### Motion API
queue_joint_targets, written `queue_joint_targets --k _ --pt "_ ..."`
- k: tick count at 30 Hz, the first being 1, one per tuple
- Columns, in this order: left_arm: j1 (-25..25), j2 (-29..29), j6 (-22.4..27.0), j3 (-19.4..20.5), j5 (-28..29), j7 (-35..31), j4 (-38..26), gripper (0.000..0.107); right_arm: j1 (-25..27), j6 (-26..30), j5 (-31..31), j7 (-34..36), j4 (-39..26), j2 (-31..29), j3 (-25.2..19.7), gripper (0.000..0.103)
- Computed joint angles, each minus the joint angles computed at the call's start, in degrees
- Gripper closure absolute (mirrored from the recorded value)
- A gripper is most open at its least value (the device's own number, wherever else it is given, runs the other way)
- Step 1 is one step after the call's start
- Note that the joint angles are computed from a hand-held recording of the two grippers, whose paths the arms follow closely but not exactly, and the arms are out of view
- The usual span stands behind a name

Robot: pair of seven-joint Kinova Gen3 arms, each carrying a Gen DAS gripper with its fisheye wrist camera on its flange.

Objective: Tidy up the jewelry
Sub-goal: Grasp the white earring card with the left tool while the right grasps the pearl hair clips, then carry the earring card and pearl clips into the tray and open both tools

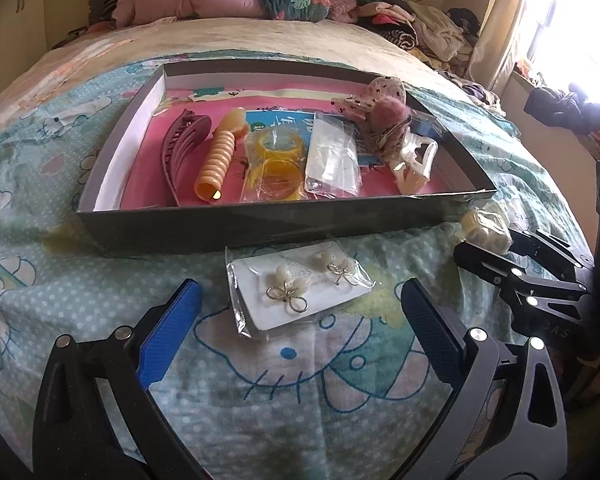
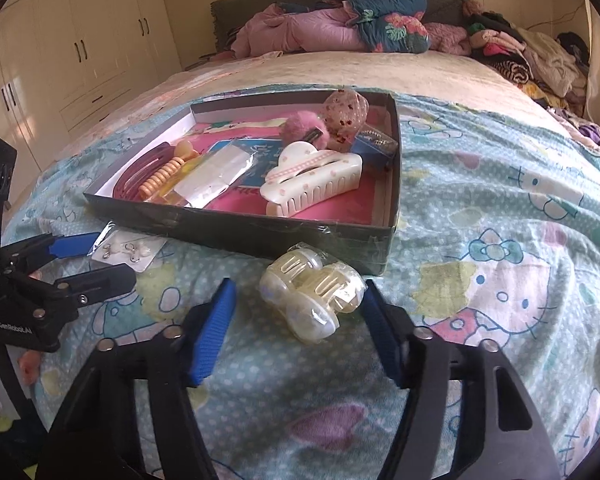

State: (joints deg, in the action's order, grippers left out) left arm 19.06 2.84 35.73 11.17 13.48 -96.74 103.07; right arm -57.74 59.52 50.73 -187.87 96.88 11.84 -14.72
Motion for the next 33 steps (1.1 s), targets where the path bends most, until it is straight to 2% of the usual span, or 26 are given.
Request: queue_joint_targets --k 2,6,8,12,15,25,33 --pt "0.8 0.6 -0.4 0.3 -1.9 2.0 -0.5 0.016 0.0 -0.3 0.2 -0.4 0.4 -0.2 0.0 0.057" --pt "2.0 1.6 -0.6 0.6 -4.4 4.6 -1.3 0.016 0.3 -1.3 0.6 -0.8 1.3 -0.9 -0.3 0.057" --pt "2.3 1.9 -0.8 0.6 -5.0 5.3 -1.6 0.022 0.3 -1.5 0.8 -0.5 1.4 -1.0 -0.5 0.057" --pt "2.6 2.4 -0.7 0.8 -5.7 5.9 -2.1 0.046 -0.2 -1.3 1.3 -0.1 1.4 -1.0 -1.0 0.057" --pt "2.2 2.2 -0.8 0.8 -4.7 4.4 -1.8 0.053 -0.8 -1.0 1.5 0.0 1.2 -1.0 -1.3 0.057" --pt "-0.7 -0.5 0.9 0.1 3.9 -4.8 -0.2 0.054 -2.7 0.0 1.3 -0.3 0.4 -1.2 -2.4 0.057" --pt "-2.9 -4.7 2.3 -2.5 9.3 -10.6 1.5 0.054 -4.2 0.4 2.0 2.9 -3.2 0.0 -2.1 0.057"
